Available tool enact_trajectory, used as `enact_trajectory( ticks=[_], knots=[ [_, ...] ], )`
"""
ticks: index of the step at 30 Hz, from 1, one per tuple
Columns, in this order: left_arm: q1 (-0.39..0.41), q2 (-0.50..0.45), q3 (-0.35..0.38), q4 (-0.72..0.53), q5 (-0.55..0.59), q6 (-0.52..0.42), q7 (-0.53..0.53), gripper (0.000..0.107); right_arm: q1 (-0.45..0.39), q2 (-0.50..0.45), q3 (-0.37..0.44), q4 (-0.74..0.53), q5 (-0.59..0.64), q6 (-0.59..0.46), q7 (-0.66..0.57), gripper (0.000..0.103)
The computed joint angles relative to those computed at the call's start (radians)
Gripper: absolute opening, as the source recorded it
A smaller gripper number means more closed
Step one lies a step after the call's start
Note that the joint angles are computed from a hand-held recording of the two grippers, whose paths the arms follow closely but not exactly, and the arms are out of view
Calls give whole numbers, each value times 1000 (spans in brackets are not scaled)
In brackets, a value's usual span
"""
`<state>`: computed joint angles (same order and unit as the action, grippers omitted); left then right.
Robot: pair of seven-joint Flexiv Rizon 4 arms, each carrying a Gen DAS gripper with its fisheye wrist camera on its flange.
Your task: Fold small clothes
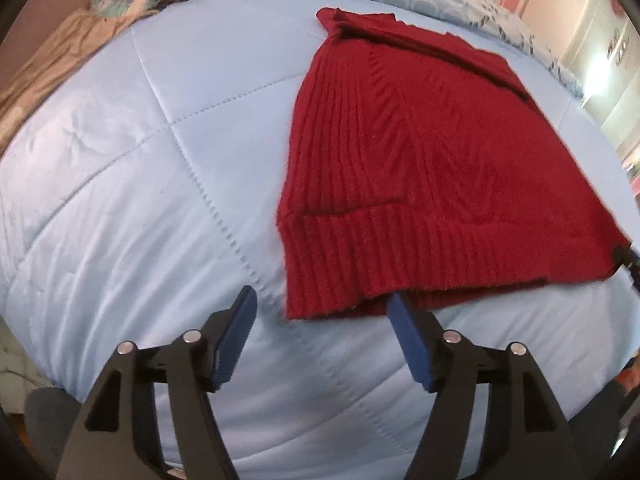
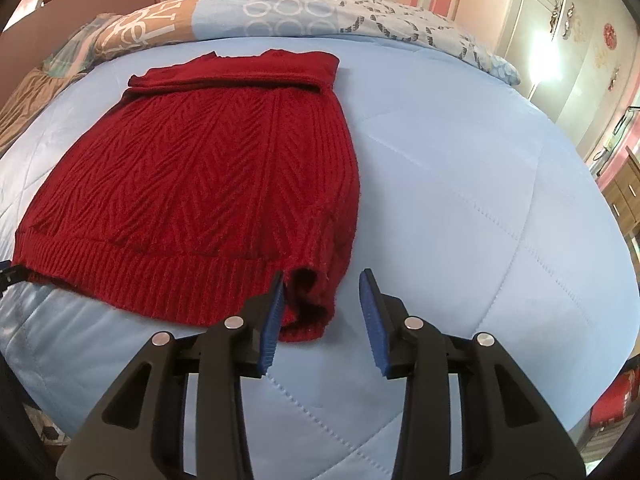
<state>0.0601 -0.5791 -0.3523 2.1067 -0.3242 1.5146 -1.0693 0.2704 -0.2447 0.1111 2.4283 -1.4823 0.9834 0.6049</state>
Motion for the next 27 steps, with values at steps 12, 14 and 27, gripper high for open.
enact_trajectory(
  ticks=[12,14,27],
  knots=[
    [19,-4,-42,-24,-44,-43,47,69,14,-5,5,-5,35,-16,-25,40],
    [104,11,-137,18,-74,-21,97,74,22,-1,9,-1,61,-31,-46,42],
    [1,-24,-19,-67,-85,-139,42,89,23,3,2,0,63,-37,-47,42]
  ],
)
